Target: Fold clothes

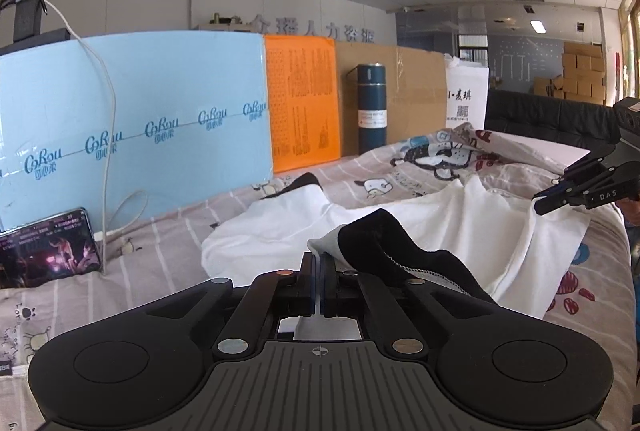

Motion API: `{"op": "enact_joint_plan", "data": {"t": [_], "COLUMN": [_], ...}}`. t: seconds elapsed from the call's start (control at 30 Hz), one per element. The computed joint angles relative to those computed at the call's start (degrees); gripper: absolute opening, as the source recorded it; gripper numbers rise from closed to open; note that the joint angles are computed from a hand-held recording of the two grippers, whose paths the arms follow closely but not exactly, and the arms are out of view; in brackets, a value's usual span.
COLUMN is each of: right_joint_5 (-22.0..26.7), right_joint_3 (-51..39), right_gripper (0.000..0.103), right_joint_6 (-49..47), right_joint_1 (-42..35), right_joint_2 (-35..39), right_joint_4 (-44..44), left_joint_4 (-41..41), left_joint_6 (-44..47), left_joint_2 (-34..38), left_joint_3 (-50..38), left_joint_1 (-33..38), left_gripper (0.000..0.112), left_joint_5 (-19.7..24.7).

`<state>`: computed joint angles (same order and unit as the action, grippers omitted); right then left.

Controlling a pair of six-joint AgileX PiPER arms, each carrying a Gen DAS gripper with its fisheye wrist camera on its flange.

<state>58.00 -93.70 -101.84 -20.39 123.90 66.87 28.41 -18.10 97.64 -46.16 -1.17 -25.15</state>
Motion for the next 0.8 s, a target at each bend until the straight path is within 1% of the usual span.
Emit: {"op": "enact_joint_plan", "data": {"t": [0.03,0.07,0.1,0.17,0.2,0.23,0.27,0.3,0.33,0.37,0.4,0.43,0.47,0.5,0.53,0.6,0.67,0.7,0.73,0.77,0.8], "right_joint_5": [-0.8,-2.2,-3.8,-7.1,-9.1,-11.2,-13.2,-14.8,-15.2,-14.8,-14.3,-13.6,-12.8,-11.8,-10.4,-7.9,-5.3,-3.6,-2.3,-1.8,-1.1], "right_joint_3": [-1.2,-1.5,-1.4,-0.3,0.5,1.8,2.9,4.2,6.0,8.1,10.1,12.1,13.9,15.6,17.1,19.0,19.2,18.6,17.7,16.3,14.8], "right_gripper": [0.026,0.035,0.037,0.051,0.054,0.064,0.071,0.071,0.073,0.078,0.081,0.084,0.085,0.085,0.086,0.091,0.091,0.091,0.091,0.091,0.091], "right_joint_6": [1.8,3.1,4.2,5.6,6.3,6.7,7.1,7.1,5.8,3.6,1.6,0.0,-1.1,-2.2,-3.3,-2.8,0.2,2.5,5.4,9.2,13.1], "right_joint_1": [0.4,0.6,0.6,0.8,0.9,1.1,1.3,1.4,1.4,1.2,1.2,1.2,1.5,1.8,2.3,3.9,6.0,7.2,8.6,10.4,12.2], "right_joint_2": [0.8,1.2,1.4,1.2,0.8,0.2,-0.4,-1.1,-1.9,-2.8,-3.7,-4.6,-5.5,-6.4,-7.0,-7.8,-7.6,-7.0,-6.3,-5.6,-4.8], "right_joint_4": [-0.3,0.3,1.4,3.8,5.1,6.6,8.1,9.9,12.5,15.8,19.0,21.7,23.7,25.6,27.1,28.1,27.1,26.1,24.8,23.1,21.5], "left_joint_4": [0.8,0.9,-1.2,-7.2,-8.4,-8.5,-8.6,-10.0,-10.8,-11.2,-12.4,-13.5,-16.8,-18.6,-18.0,-11.8,-6.5,-6.4,-7.2,-8.8,-12.6], "left_joint_6": [-1.3,-2.0,-0.9,2.7,2.1,0.3,-1.5,-1.4,-1.4,-1.9,-1.4,-0.9,1.6,2.5,1.6,-3.3,-7.0,-6.3,-5.1,-3.4,0.6], "left_joint_2": [1.0,2.1,2.8,4.2,4.2,4.1,4.0,3.2,2.0,-0.1,-2.3,-4.5,-7.2,-9.9,-12.2,-16.0,-20.0,-20.0,-20.1,-20.1,-19.6], "left_joint_3": [-1.2,-2.3,-3.3,-5.4,-5.6,-5.8,-6.0,-5.0,-3.5,-1.0,1.7,4.4,7.6,11.0,14.1,20.3,26.1,26.9,27.2,27.4,26.9], "left_joint_1": [0.6,1.0,1.3,1.9,2.8,3.8,4.8,5.6,6.1,6.9,7.4,7.8,7.4,7.2,7.5,7.6,7.4,5.8,3.5,1.1,-1.3], "left_gripper": [0.009,0.01,0.014,0.019,0.025,0.029,0.031,0.035,0.042,0.049,0.059,0.062,0.062,0.062,0.062,0.062,0.063,0.063,0.063,0.063,0.062], "left_joint_5": [1.0,1.8,3.4,6.6,7.4,8.2,9.1,8.6,7.6,5.8,4.0,2.3,0.6,-1.1,-3.1,-7.9,-11.9,-11.2,-8.9,-6.8,-4.2]}}
